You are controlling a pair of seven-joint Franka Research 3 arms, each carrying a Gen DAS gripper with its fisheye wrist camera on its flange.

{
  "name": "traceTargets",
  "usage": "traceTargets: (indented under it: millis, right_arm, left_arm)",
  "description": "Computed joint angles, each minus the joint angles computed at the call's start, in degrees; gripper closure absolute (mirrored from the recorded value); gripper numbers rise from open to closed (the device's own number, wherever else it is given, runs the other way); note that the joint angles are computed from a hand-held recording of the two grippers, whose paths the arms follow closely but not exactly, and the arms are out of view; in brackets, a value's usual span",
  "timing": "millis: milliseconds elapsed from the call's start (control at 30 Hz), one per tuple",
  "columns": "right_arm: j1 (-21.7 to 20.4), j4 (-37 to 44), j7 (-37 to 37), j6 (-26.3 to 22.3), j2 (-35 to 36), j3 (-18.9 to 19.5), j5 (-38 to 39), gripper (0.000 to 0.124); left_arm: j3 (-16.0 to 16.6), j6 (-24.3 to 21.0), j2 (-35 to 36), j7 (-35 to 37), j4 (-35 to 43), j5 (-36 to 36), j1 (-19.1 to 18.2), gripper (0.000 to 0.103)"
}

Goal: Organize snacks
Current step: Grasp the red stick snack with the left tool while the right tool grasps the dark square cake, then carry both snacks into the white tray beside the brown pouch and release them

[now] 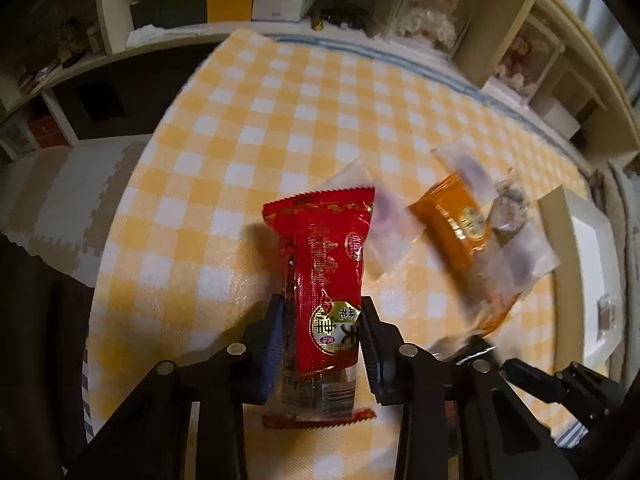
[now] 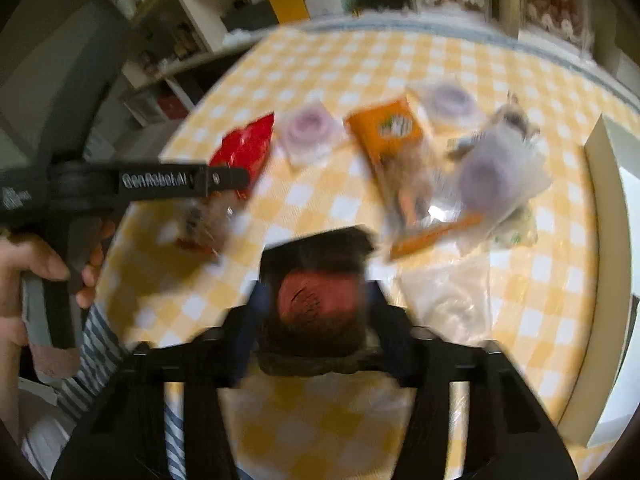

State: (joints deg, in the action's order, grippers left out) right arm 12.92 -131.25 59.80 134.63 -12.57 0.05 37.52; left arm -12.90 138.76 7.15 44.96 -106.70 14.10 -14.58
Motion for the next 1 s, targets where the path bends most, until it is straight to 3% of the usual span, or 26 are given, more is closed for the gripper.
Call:
traceTargets:
  millis: [167,233,300,333,633,733,1000]
  right_arm:
    - [-0.18,0.39,-1.9,0.95,-1.14,-0.28,0.37,0.088]
    - [-0.28,0.01,-0.99,2.13,-1.62,0.4,-1.8,0.072]
    - [0.0,-0.41,-0.55,2.27,-1.74,0.64,-2.77,0.037]
    - [0.27,-0.52,-0.77,2.16,-1.62,0.72,-3.09,0.035]
    - [1.16,0.42,0.47,1.69,2.99,1.98,-8.87,0.035]
    - [1.25,1.54,-1.39,-0.92,4.46,1.03,-5.66,0.059]
    - [0.46,1.53,-4.63,0.83,1.67,0.16,0.09,0.061]
  left_arm:
    - [-0.25,0.64,-1.49,-0.32,-0.74,0.77,-0.41,0.068]
    - [-0.32,0.43,-1.78,-0.55,-0.98,0.92,-0.54,0.068]
    - [-0.33,0.29,-2.13,-0.59,-1.35,0.8,-0.52,0.068]
    - [-0.31,0.08,-2.35,-0.76,-1.54,0.79,-0.51,0.068]
    - [-0.25,0.04,-3.25,-2.3,-2.0,0.94,-0.36,0.068]
    - [-0.24,0.47,-4.32,-2.96,-3.0,1.05,-0.26,0.068]
    - [-0.39,3.02,-9.3,-5.9,-6.94,2.31,0.13,0.068]
